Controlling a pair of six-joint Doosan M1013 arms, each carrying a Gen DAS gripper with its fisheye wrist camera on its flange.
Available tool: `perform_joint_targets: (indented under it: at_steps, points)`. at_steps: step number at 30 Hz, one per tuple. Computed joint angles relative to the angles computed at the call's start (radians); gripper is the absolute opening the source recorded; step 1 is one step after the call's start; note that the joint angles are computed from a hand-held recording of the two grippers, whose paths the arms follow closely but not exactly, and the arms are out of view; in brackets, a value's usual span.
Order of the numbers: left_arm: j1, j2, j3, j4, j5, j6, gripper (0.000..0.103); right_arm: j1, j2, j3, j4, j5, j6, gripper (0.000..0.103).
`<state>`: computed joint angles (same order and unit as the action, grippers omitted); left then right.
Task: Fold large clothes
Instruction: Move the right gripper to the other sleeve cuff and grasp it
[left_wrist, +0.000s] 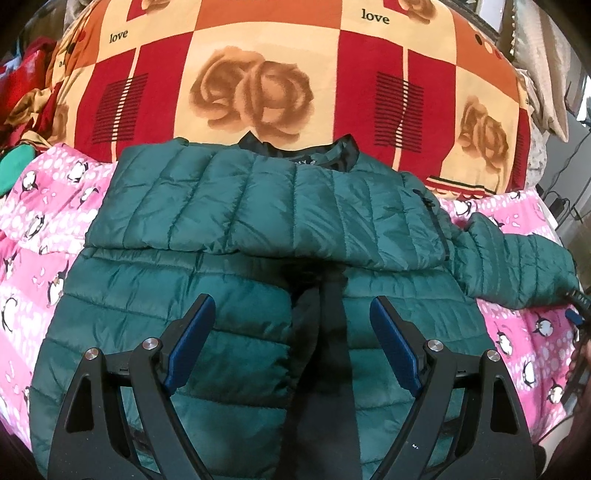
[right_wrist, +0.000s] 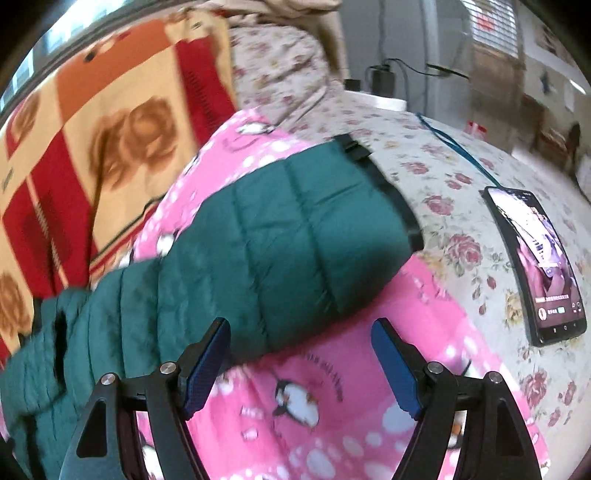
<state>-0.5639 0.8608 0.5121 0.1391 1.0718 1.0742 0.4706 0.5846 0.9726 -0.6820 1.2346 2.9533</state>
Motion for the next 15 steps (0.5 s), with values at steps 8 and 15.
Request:
perform_joint_targets:
  at_steps: [8,15]
  points:
    - [0.005,0.013,-0.009,0.000,0.023,0.004,0.086,-0.040,-0.009,0.032,-0.044,-0.068,0.129,0.076]
    - [0.014,0.008,0.005,-0.003,0.014,-0.018,0.086,-0.040,-0.051,0.111,-0.092,-0.179,0.138,0.025]
